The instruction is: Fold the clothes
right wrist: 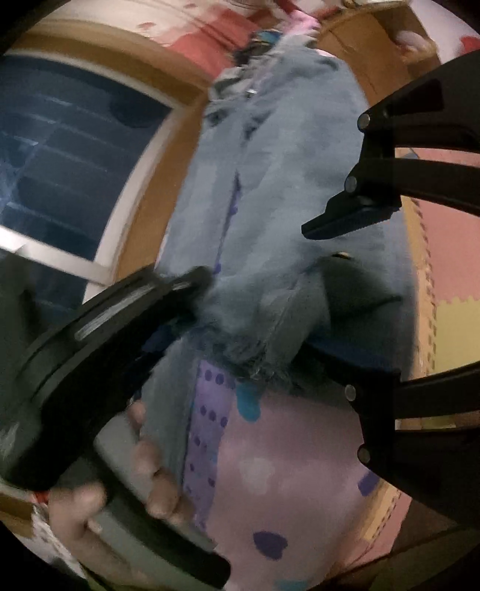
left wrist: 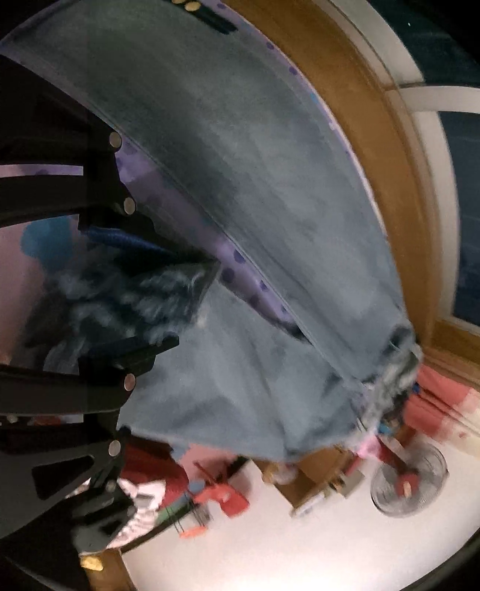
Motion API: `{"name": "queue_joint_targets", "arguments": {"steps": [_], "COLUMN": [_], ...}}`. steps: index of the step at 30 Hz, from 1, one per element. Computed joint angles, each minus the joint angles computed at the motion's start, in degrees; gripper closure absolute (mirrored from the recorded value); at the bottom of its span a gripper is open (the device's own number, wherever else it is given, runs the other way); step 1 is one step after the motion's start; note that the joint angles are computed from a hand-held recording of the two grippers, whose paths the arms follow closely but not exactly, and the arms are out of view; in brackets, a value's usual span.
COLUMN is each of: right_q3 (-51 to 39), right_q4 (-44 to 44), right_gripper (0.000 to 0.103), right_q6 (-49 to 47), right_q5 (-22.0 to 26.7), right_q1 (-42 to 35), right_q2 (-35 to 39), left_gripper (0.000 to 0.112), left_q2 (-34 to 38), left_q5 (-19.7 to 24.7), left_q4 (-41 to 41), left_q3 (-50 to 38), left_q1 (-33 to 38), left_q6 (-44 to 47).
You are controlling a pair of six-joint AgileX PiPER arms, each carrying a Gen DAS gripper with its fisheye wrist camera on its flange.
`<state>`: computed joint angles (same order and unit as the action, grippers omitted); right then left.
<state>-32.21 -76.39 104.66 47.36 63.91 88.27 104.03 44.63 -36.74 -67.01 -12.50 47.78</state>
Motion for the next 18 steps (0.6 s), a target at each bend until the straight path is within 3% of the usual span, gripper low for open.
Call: {"name": "queue_joint_targets", "arguments": {"steps": [2, 3, 4, 5, 7, 10, 13, 16, 18], "right_q3": [-0.4, -0.6, -0.8, -0.9, -1.1, -1.1, -3.8, -8.8, -12.9], "right_q4": [-2.8, -3.8, -4.2, -4.2, -2.9, -1.8, -1.0, -0.8, -0.6], "right_gripper": [0.048, 0.048, 0.06, 0.082, 0.095, 0.096, 0.097, 0.097, 0.097], "right_q6": [2.0, 3.0, 3.7, 4.3, 5.5, 9.6, 12.5, 13.2, 13.5], "right_q5": [0.0, -0.9, -2.3, -3.2, -5.7, -5.5, -6.0, -8.4, -10.8], "right_q1": [-0.7, -1.5, -2.5, -2.9, -3.4, 0.0, 5.5, 9.8, 11.5], "right_q2": [1.8, 2.6, 3.0, 2.9, 1.3, -2.8, -5.6, -3.4, 0.1], "left_gripper": [0.079, 0.094, 0.098, 0.099, 0.107, 0.108, 0.108, 0.108, 0.108], "left_q2": [1.3, 1.1, 0.6, -0.8, -3.6, -8.8, -14.6, -18.4, -20.1], "left_q5": [0.3, 1.1, 1.4, 1.3, 1.5, 4.3, 11.1, 16.5, 17.2], "left_q4": [-1.6, -3.8, -4.3, -4.8, -5.6, -7.2, -8.5, -9.1, -9.0], "left_q3": [-0.2, 0.3, 0.9, 2.1, 4.3, 7.6, 10.5, 12.8, 14.4], "left_q1": [0.7, 1.9, 2.6, 3.7, 6.0, 12.0, 23.1, 34.1, 40.8], "left_q6": [0.1, 1.5, 2.0, 3.4, 6.4, 12.1, 19.1, 25.1, 29.8]}}
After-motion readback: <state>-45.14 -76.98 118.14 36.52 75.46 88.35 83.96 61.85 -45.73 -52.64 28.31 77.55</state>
